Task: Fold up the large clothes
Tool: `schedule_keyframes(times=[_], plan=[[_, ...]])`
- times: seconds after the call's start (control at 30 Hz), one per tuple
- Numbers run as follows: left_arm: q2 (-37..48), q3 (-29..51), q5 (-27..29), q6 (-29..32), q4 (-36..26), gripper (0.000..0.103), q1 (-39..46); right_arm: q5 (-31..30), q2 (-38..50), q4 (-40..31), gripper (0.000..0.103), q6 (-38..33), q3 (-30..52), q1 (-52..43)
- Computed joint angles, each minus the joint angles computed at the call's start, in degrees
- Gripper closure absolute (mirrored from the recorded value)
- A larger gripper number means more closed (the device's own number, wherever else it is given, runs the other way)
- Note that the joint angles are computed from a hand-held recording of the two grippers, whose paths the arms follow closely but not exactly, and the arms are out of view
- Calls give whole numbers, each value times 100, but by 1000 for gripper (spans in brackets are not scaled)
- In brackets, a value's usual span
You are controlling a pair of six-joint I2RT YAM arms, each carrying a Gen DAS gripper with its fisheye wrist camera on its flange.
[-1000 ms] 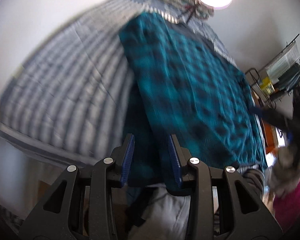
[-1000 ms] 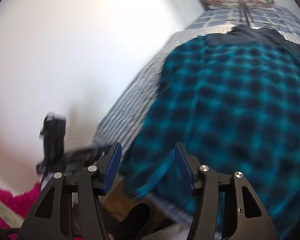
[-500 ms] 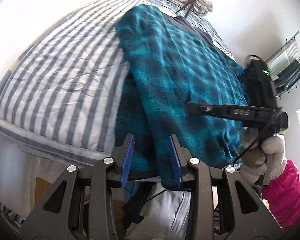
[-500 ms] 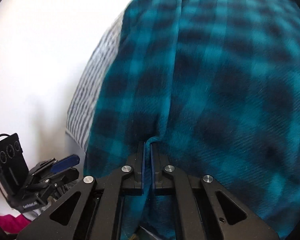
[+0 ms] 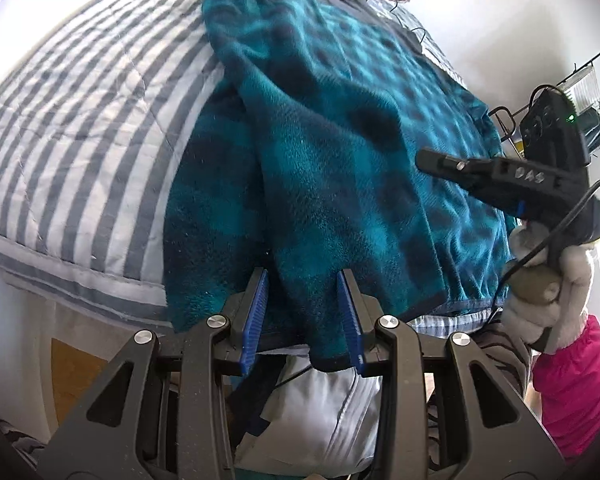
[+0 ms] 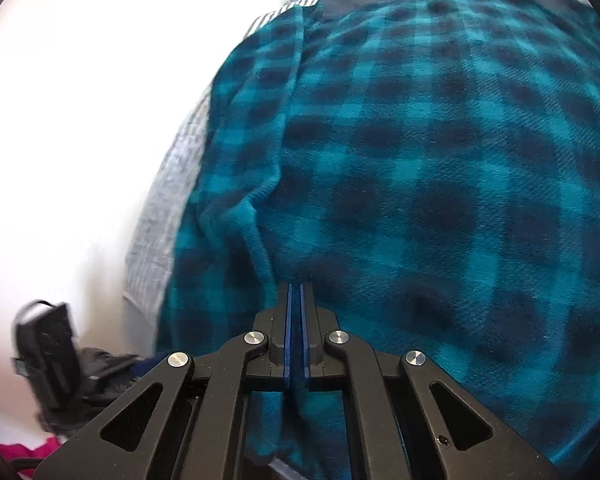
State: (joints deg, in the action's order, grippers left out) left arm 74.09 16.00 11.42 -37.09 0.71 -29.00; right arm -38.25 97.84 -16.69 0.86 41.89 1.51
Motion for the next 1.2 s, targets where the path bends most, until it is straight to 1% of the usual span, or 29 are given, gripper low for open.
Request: schedule_keyframes(times=[0.03,0.07,0.1,0.13,0.17,0.2,0.23,0.27,0.3,0.37,0.4,0.43,0.47,0.5,0.53,0.6,0.63,0.67,0.7,0.77,0.8,0.83,0.87,0.9,0.97,1.0,1.07,1.17,1.2], plan=[[28,-18,-30,-10,63,73,-18,-171,83,-48,84,-39,60,-34],[2,-51,-31,-24,122,93,-22,-236,106,-89,74,31,149,36],[-13,-53,7,-24,139,96,-10,-263,138,-71,49,70,173,96],[-133,-61,-34,-52,102,97,-42,-246,197,9,46,138,193,196],[-357,-71,-171,-47,-25,97,-120,-168,250,117,46,240,202,325],[-490,-51,-292,-42,-123,98,-204,-162,403,184,63,312,302,453],[-743,-33,-404,-25,-332,98,-270,-239,498,213,99,338,360,575],[-1003,-18,-470,14,-548,98,-277,-261,533,174,98,342,410,673],[-1404,33,-574,83,-937,98,-249,-202,448,183,99,395,394,779],[-2076,138,-768,318,-1638,99,-136,-69,24,324,100,537,217,929],[-2363,219,-1015,522,-2048,99,-103,-80,-148,337,100,568,129,953],[-2478,248,-1172,713,-2253,99,-45,-67,-309,290,100,568,85,994],[-2465,237,-1193,931,-2340,98,60,-17,-362,143,100,506,113,1072],[-2290,229,-1052,1168,-2346,98,227,25,-312,27,100,451,187,1158],[-2081,220,-997,1318,-2329,95,346,172,-261,-206,99,293,301,1313],[-1911,187,-1006,1455,-2400,79,447,604,-293,-649,99,-12,491,1515],[-1974,199,-1084,1442,-2489,67,424,794,-394,-762,99,-130,556,1562],[-2224,162,-1245,1406,-2628,64,370,970,-515,-822,99,-201,630,1556],[-2590,149,-1480,1379,-2851,64,302,1042,-608,-843,98,-305,698,1437],[-2992,216,-1619,1365,-3099,64,286,1002,-679,-776,90,-313,930,1222],[-3106,256,-1576,1370,-3095,64,315,936,-614,-695,72,-270,1112,1106],[-3079,313,-1560,1302,-3041,64,248,819,-616,-623,51,-274,1187,969],[-2930,381,-1404,1273,-2828,64,282,696,-461,-374,46,-164,1407,854],[-2492,468,-1247,1233,-2360,64,300,718,-349,-241,45,-48,1582,846],[-1906,608,-981,1114,-1811,64,241,837,368,-281,45,133,2463,887],[-1630,677,-977,1005,-1550,64,99,850,816,-435,45,162,3023,896],[-1032,806,-905,1083,-1057,64,36,1052,1708,-782,45,145,4151,940],[-143,942,-666,1130,-443,64,87,1158,2785,-1186,45,229,5462,892],[91,952,-628,1084,-279,64,68,1157,2969,-1307,45,227,5713,827]])
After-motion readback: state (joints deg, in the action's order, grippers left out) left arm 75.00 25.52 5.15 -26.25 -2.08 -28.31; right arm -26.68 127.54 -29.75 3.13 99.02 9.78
